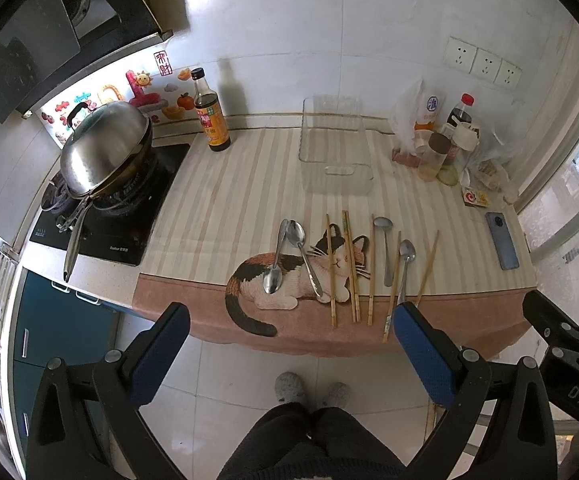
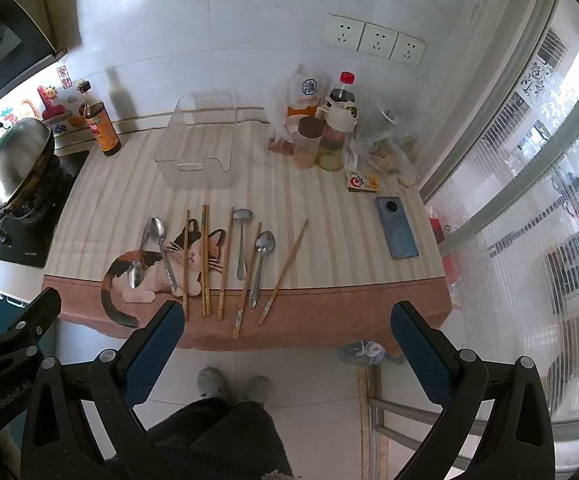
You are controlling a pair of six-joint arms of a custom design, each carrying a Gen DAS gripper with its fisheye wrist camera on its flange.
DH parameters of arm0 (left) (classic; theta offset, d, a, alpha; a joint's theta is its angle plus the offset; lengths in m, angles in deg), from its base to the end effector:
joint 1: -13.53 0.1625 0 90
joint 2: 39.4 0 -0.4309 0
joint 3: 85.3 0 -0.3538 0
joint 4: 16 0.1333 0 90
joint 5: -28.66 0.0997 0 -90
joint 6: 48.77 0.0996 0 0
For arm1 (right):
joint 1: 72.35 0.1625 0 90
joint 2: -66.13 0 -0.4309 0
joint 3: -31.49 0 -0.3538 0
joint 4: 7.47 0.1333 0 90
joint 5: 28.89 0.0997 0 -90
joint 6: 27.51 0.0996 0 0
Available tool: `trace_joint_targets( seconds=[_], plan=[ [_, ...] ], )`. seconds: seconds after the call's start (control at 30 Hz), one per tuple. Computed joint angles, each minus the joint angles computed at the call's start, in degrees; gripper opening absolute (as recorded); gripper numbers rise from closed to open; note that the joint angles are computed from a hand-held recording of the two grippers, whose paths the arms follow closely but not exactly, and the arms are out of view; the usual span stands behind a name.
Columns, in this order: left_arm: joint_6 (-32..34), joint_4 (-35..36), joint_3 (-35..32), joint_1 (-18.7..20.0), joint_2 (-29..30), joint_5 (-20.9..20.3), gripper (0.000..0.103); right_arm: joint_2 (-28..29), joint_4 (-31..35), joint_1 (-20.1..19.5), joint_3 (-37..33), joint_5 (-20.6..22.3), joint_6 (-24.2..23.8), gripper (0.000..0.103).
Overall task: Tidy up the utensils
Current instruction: 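Grasp a wooden chopstick with the right tool while the left tool grasps another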
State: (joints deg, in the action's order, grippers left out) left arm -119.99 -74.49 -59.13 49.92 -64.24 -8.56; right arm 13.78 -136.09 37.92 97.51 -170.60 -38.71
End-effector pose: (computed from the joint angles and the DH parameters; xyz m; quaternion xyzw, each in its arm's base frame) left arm -0.5145 -0.6433 0.2306 -0.0074 0.8684 -0.2606 0.4219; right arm 0.3023 -0.6595 0.4062 0.1476 -0.8713 0.2274 0.4091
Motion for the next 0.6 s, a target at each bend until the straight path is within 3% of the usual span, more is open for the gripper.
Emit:
trace_joint_targets(
  seconds=[0.27,0.33,0.5,0.6],
  plan=[
    [-0.2,0.8,-3.2,0.1,1.9,0.9,0.103,-0.3,-0.8,-0.5,0.0,0.7,-0.8,0.103],
    [-0.2,0.4,-3.4,0.5,2.5,2.9,0.103,-0.3,-1.4,-1.1,-0.2,1.3,-0.7,0.103],
    [0.7,-0.3,-5.7,3.5,5.5,7.6,0.103,0.3,-7.8,-4.5,-0.3,8.8,-3.4,0.103],
    [3.0,3.6,-14.8,6.5,11.0,7.2,0.103,2.6,-12.4,-6.8,-1.2,10.2,-6.6,0.103]
  ],
)
